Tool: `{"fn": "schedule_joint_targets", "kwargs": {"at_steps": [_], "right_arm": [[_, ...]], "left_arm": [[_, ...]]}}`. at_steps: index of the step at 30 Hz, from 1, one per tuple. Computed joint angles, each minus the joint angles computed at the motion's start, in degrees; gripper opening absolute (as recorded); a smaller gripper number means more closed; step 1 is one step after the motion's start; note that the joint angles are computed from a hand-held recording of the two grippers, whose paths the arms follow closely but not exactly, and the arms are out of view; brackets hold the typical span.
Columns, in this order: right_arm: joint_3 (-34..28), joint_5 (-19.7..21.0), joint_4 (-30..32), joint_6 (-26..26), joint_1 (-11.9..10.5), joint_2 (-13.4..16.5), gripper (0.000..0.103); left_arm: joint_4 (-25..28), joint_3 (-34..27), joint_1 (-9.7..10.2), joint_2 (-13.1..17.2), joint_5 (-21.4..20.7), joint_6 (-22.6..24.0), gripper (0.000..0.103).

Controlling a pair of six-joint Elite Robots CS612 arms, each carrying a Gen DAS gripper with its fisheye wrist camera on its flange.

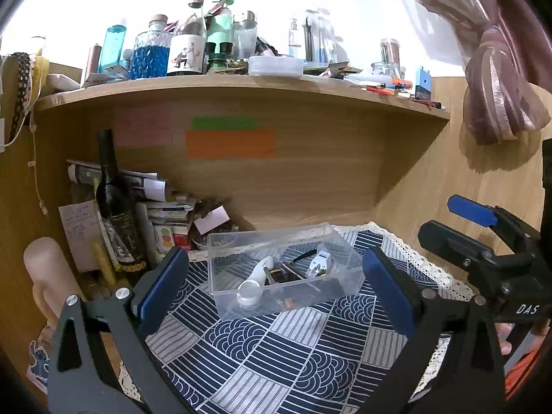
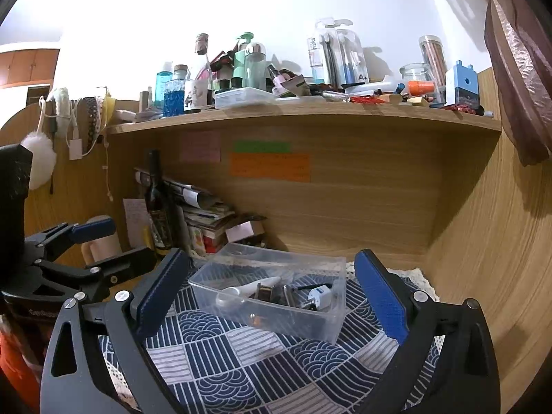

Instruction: Organize rigid objects

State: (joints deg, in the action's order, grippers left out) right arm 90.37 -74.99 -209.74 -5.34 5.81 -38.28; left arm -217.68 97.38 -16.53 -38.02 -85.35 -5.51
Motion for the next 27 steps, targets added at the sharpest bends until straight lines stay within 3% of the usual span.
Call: {"fn": "schedule_joint_targets", "kwargs": {"at_steps": [27], "right_arm": [[0.2, 0.0, 0.07, 0.33, 0.12, -0.15, 0.097]], "left_arm": [[-1.48, 0.47, -0.15, -0.07, -0.12, 0.63, 0.102]]}}
